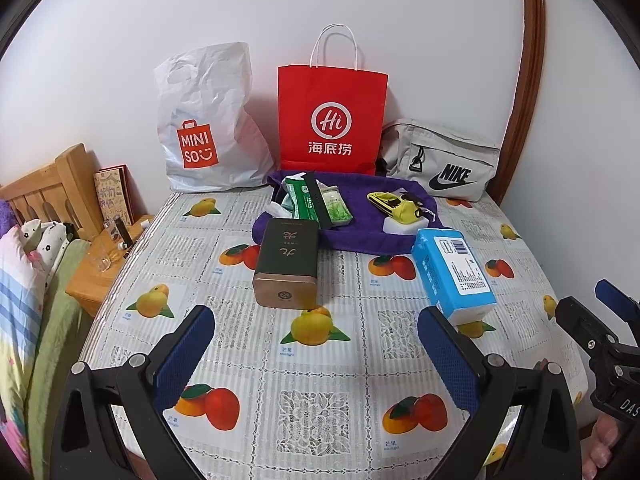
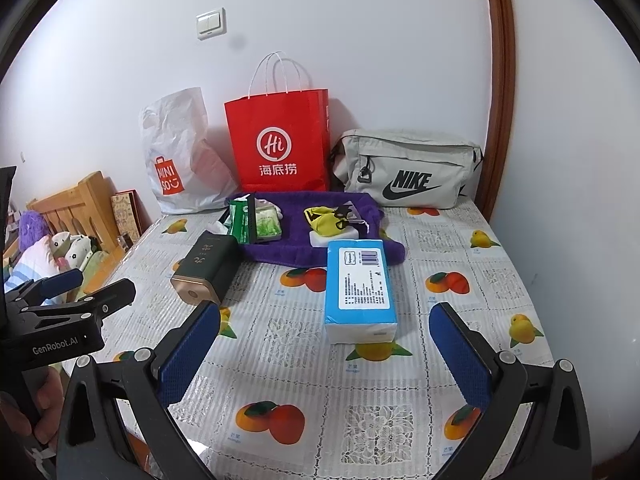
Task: Organize soft objects
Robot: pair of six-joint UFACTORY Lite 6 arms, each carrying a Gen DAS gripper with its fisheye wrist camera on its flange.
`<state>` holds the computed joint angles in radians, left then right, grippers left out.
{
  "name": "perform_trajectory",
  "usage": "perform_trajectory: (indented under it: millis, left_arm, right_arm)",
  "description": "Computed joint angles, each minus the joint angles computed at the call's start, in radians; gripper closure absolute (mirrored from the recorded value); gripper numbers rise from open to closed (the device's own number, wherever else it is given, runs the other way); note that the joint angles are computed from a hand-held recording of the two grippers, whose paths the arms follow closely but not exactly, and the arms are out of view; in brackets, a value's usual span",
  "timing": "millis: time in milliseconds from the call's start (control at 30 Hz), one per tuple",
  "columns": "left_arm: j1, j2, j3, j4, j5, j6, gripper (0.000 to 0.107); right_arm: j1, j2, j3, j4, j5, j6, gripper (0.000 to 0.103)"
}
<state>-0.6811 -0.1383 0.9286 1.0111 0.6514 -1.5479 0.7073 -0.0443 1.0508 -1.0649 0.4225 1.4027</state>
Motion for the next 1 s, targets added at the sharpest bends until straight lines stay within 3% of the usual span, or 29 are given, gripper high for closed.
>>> perform_trajectory:
  millis: [1000]
  left_arm:
    - [0.001,-0.009,0.001,-0.007,0.0,0.015,0.004]
  right_arm:
    - [0.008,-0.019,-0.015,-0.018,0.005,0.006,0.0]
